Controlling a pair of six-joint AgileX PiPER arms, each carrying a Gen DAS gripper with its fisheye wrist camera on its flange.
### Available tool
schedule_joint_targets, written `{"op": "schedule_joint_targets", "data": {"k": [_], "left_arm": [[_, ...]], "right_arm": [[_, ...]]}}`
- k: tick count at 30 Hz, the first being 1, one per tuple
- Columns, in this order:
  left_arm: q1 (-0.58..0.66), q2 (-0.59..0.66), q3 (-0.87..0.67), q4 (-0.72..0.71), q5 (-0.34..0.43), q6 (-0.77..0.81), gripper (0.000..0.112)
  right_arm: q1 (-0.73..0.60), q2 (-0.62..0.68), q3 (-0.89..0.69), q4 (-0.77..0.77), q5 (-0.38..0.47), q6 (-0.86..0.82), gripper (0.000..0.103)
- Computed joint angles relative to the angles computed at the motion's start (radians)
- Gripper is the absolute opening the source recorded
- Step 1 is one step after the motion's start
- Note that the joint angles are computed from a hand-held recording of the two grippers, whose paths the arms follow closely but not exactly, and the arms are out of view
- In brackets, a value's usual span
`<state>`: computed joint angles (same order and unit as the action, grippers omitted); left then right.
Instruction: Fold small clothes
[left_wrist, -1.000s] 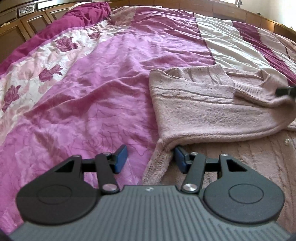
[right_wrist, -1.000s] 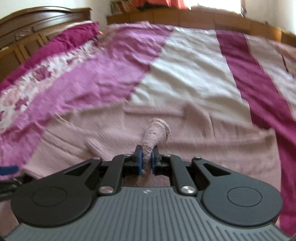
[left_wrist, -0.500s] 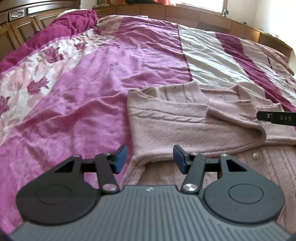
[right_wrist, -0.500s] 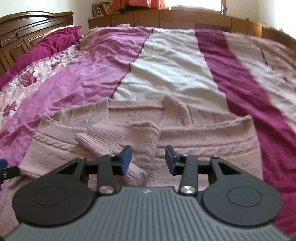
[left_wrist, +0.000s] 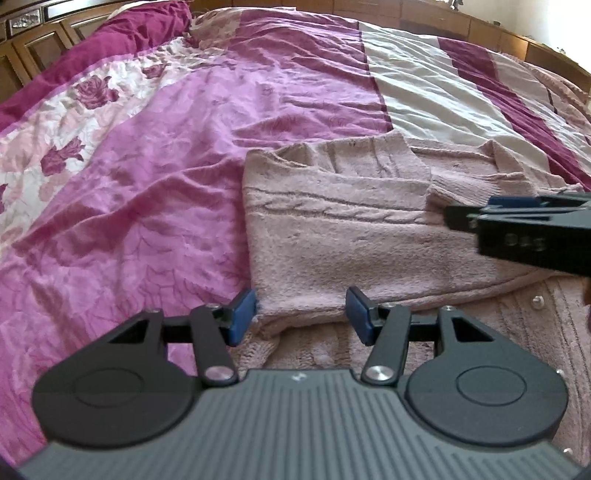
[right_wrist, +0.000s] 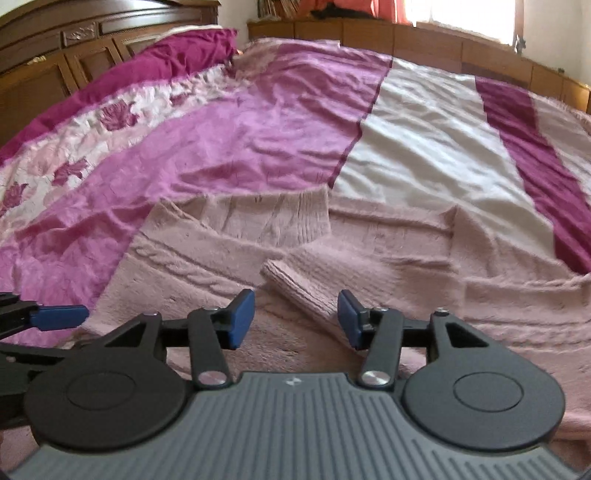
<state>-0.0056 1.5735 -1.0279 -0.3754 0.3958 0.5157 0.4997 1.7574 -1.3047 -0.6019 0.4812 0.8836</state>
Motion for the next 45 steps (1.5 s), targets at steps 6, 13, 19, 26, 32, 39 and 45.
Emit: {"op": "schedule_joint_targets", "data": {"k": [6, 13, 19, 26, 32, 39, 45], "left_arm": [[-0.008, 0.01, -0.003, 0.037, -0.003, -0.051, 0.058], [-0.013, 0.012, -0.003, 0.064, -0.006, -0.08, 0.059], [-0.017, 0.01, -0.005, 0.081, -0.003, -0.099, 0.059], [-0.018, 0.011, -0.004, 0.086, -0.005, -0.105, 0.059], [-0.034, 0.012, 0.001, 0.142, -0.022, -0.16, 0.059], [-0.033, 0.012, 0.007, 0.128, -0.03, -0.139, 0.06], [-0.035, 0.011, 0.0, 0.161, -0.023, -0.163, 0.061]], "right_arm": [[0.002, 0.041, 0.018, -0.143, -0.02, 0.174, 0.041], [-0.007, -0.028, 0.107, -0.344, -0.033, 0.41, 0.008], [-0.039, -0.166, 0.199, -0.455, -0.038, 0.552, 0.007], [-0.132, -0.332, 0.333, -0.516, -0.011, 0.62, 0.007], [-0.231, -0.406, 0.462, -0.486, -0.029, 0.657, 0.007], [-0.401, -0.408, 0.586, -0.297, -0.183, 0.632, 0.012], [-0.369, -0.484, 0.631, -0.385, -0.092, 0.806, 0.029]]}}
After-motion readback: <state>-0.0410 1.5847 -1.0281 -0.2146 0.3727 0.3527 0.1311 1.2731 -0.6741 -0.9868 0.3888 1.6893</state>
